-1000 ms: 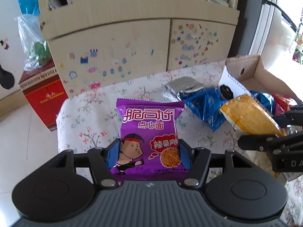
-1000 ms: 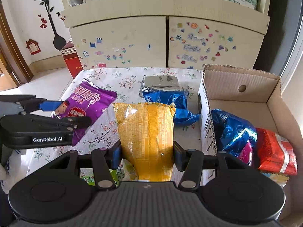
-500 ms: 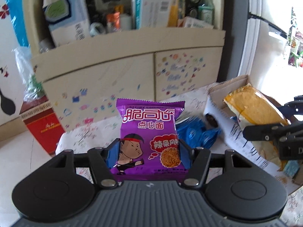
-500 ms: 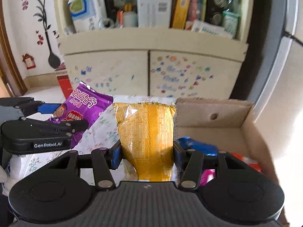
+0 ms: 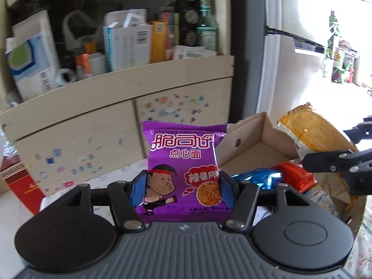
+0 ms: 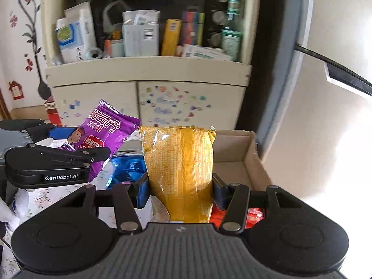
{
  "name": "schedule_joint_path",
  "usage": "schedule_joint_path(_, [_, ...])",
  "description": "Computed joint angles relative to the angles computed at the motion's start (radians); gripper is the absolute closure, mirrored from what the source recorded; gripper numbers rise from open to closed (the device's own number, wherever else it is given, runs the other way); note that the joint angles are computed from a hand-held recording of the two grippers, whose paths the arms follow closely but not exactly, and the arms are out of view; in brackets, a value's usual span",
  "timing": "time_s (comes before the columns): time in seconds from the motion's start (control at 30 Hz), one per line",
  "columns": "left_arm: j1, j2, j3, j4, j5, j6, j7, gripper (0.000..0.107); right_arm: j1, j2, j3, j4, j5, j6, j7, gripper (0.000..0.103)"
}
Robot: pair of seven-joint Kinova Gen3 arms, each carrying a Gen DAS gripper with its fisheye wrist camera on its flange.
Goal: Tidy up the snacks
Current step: 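Carry the purple and yellow packets over the cardboard box with both tools, then open both tools, dropping the purple and yellow packets into the box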
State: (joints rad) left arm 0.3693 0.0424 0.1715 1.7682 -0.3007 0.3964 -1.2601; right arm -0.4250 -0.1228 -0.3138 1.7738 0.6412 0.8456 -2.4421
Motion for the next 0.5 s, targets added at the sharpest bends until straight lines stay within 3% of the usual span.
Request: schedule_joint_path(0.5, [0.084,0.119,0.003,-0.110,0.068,-0.016,-0.077,0.045,0.088,-0.077,-0.009,0.051,-0.056,0.039,-0.021,0.044])
